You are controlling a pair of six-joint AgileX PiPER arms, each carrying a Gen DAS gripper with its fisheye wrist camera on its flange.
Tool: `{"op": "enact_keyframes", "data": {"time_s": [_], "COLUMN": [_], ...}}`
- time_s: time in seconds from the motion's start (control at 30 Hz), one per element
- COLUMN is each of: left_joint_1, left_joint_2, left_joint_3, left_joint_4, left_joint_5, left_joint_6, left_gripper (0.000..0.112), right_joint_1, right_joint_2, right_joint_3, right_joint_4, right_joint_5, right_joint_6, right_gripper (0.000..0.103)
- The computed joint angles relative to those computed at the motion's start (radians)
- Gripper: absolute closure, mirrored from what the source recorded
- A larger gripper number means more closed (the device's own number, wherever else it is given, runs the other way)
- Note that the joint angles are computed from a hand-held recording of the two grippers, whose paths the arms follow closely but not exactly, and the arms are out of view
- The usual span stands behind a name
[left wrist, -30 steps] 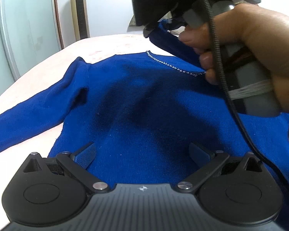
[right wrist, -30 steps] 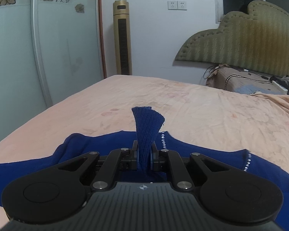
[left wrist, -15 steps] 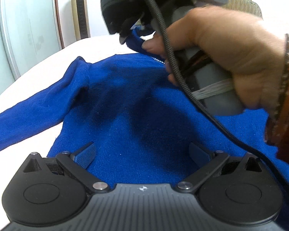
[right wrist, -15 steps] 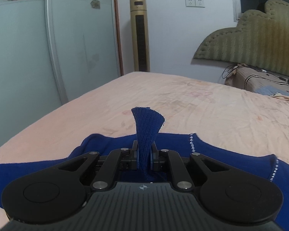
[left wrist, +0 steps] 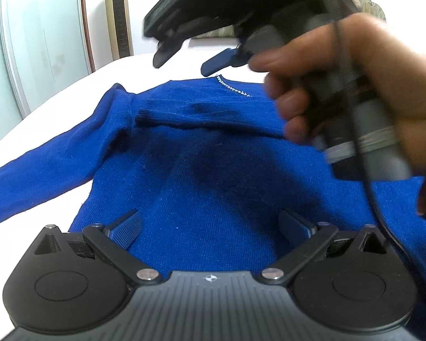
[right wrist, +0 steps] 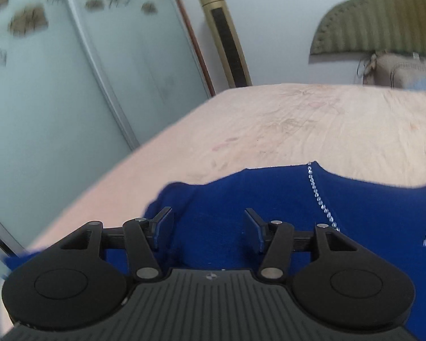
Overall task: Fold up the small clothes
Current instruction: 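Move the left gripper to the cuff of the other sleeve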
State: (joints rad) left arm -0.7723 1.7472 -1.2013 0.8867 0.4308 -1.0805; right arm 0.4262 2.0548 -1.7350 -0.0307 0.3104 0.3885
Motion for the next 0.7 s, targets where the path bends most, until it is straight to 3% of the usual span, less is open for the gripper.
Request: {"op": "enact_keyframes", "data": {"time_s": [0.07,0.2,0.23,0.37,0.4,0.43,0.47,0.53,0.7], "left_joint_1": [0.002,0.002,0.002,0.005,0.004,0.002,0.003,0.005,0.004], "left_joint_2": [0.001,0.001,0.002,0.002,0.003,0.004,0.003,0.003,0.006], "left_joint_3": [0.0,0.0,-0.001,-0.001,-0.004,-0.005,-0.004,-0.005,-0.008], "left_joint_4": [0.001,0.0,0.0,-0.008,-0.006,-0.004,-0.006,-0.01,-0.009], "left_joint_5": [-0.002,-0.002,-0.002,-0.006,-0.003,-0.001,-0.002,-0.004,-0.003], "left_joint_6": [0.001,0.002,0.002,0.007,0.006,0.004,0.006,0.01,0.009], "left_gripper": [0.009,0.009,0.009,0.009,0.009,0.009,0.009,0.009,0.009], "right_joint_1": [-0.013,0.021,0.022,0.027,0.031,0.038,0.046,0.068,0.098], "right_joint_2": [-0.005,0.108,0.119,0.019,0.002,-0.001,0.012,0.027,-0.147], "right_joint_3": [0.001,-0.171,-0.178,-0.033,-0.012,-0.014,-0.047,-0.07,0.206], "right_joint_4": [0.067,-0.115,-0.112,-0.153,-0.179,-0.224,-0.251,-0.337,-0.62], "right_joint_5": [0.037,0.281,0.291,0.164,0.154,0.184,0.253,0.348,0.231], "right_joint_6": [-0.061,0.052,0.054,0.131,0.15,0.177,0.174,0.203,0.521], "right_gripper": [0.043,0.043,0.043,0.043,0.038,0.028,0.025,0.029,0.02]}}
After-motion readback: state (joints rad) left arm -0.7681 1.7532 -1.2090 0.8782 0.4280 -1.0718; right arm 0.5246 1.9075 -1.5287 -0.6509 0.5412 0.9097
